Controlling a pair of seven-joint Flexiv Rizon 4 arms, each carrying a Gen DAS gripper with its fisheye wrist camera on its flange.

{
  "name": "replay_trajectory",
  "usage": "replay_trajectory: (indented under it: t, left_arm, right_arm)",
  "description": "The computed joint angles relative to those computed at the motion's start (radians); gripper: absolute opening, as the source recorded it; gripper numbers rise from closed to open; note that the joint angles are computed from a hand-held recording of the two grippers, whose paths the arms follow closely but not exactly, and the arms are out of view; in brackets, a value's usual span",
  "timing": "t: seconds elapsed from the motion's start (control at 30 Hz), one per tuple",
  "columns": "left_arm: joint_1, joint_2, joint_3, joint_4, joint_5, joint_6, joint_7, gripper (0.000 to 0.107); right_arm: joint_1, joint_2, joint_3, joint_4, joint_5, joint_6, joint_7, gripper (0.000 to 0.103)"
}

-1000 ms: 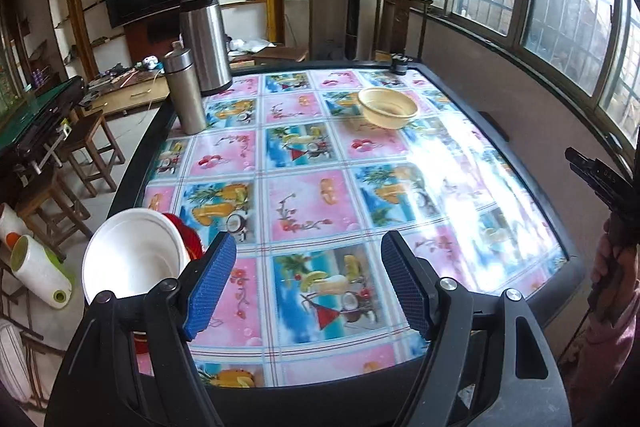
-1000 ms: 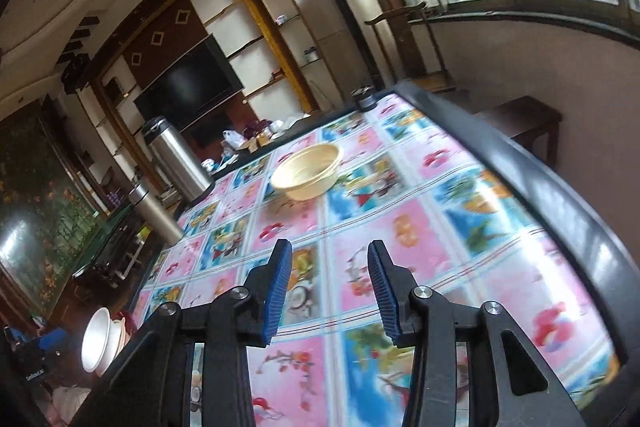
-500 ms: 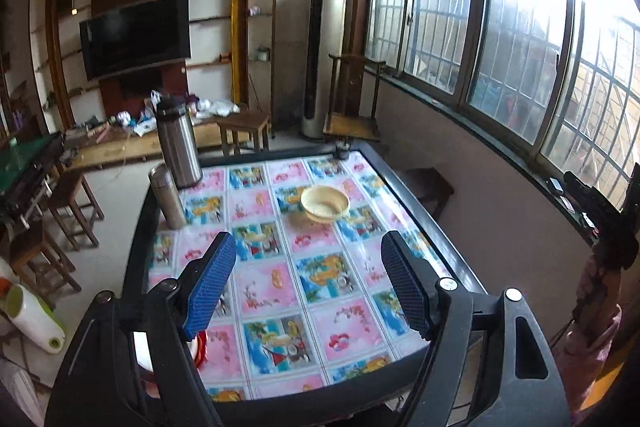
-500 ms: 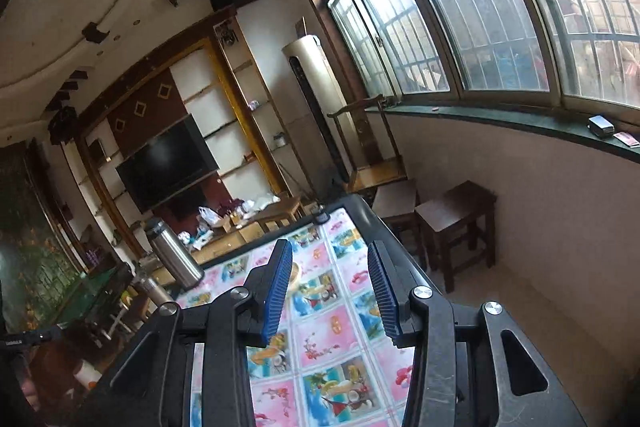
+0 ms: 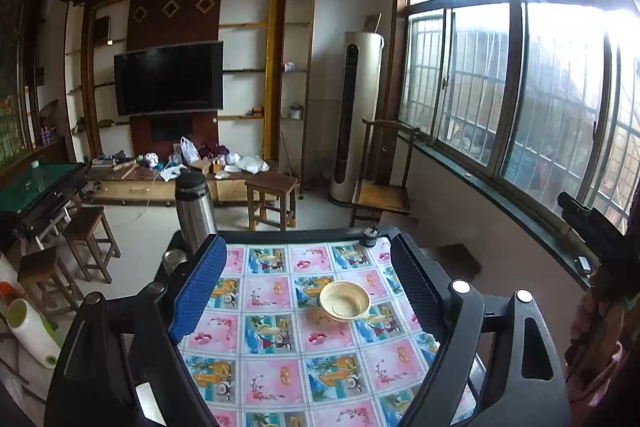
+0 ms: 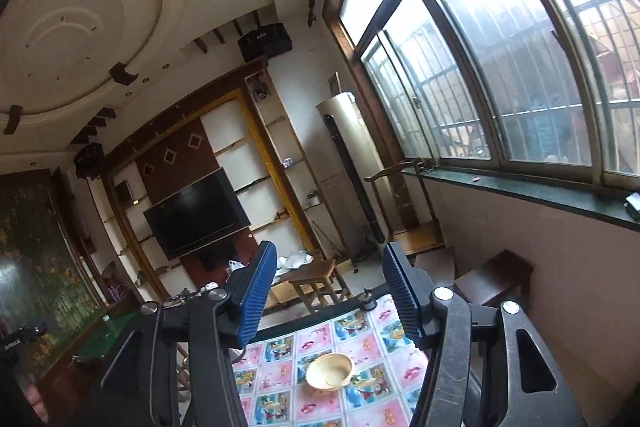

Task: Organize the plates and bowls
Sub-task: 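Move both tools toward the beige paper bowl on the table, then close both tools on the beige bowl rim and lift it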

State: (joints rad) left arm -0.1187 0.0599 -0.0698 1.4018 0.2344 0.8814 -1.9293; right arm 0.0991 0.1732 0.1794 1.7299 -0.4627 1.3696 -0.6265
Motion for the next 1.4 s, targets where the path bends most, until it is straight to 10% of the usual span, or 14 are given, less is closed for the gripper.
replay_trajectory:
  t: [0.27,0.53,1.4]
  left_arm:
    - [-0.038,-0.419,0.02,-0.097,-0.01,-0.023,-0.048,0.085]
    - [-0.078,-0.666,0.093,-0.17,-0.156,-0.012,-0.08,0.085]
    - [-0.081,-0.906,0.126,-0.403,-0.268,0.048,-0.111,0.085]
  right_arm:
    - [0.145,-0.435,0.03,-0.28,0.505,-0.161,-0.475,0.059]
    - [0.138,-0.715,0.043,-0.406,0.57,-0.296,-0.529,0.059]
    - [0.168,-0.993,0.045,-0.675,0.569,-0.333,-0.488,0.068]
